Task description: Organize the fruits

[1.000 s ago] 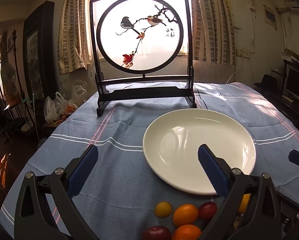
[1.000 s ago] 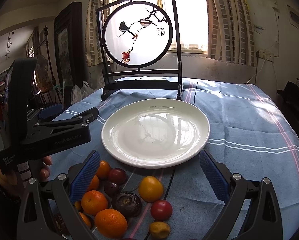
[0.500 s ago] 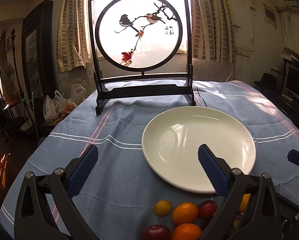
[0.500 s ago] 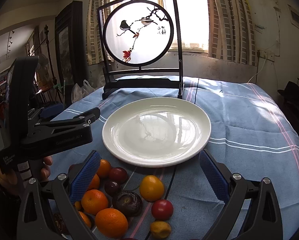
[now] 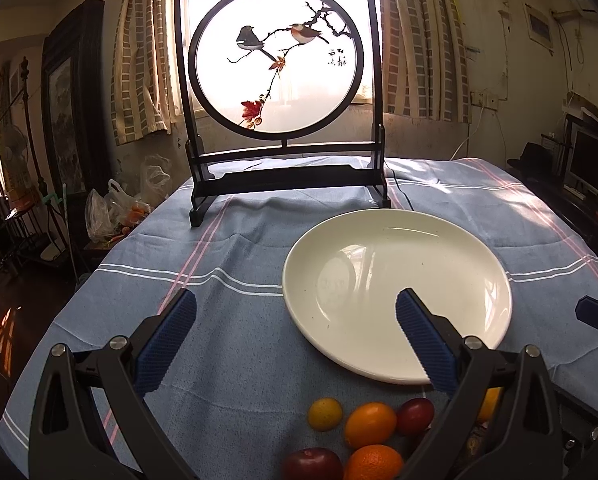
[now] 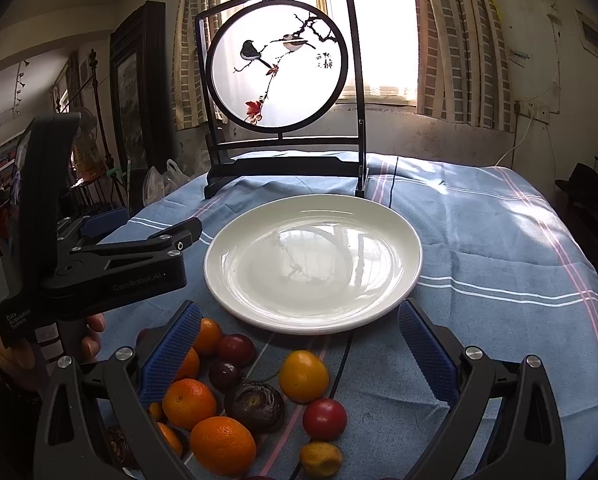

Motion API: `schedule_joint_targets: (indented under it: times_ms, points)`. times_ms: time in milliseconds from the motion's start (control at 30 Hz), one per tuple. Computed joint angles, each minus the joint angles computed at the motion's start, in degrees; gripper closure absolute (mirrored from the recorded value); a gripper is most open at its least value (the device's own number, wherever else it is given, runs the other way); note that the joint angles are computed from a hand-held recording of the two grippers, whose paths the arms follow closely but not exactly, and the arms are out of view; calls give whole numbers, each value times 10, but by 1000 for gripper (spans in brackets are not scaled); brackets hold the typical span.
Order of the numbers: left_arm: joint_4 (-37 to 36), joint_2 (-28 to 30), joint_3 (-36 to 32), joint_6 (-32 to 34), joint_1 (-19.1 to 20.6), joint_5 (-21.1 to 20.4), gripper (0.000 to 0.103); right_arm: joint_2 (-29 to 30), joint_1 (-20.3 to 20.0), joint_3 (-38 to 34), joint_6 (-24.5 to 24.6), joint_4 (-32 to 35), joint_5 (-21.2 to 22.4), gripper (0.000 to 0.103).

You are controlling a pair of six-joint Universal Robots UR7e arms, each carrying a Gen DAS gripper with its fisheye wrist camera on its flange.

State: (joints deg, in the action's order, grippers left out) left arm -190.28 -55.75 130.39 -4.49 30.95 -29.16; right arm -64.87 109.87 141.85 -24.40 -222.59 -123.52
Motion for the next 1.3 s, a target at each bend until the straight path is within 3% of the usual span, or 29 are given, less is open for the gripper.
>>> schedule_joint_targets:
  times_ms: [1000,1100,1167,1300]
  points:
    - [4,-3,2,-2,0,-3,5,4,3,-1,-4,-3,-3,4]
    - [-1,-13,7,16,-4,-11,5,-6,-1,2,-9,8,6,4]
    - [26,-37,15,4,-8,-19,5,-16,5,2,4,30,-21,4]
    - [76,-104,70,24,-35,-32,5,-91,10,38,8,108,-32,4]
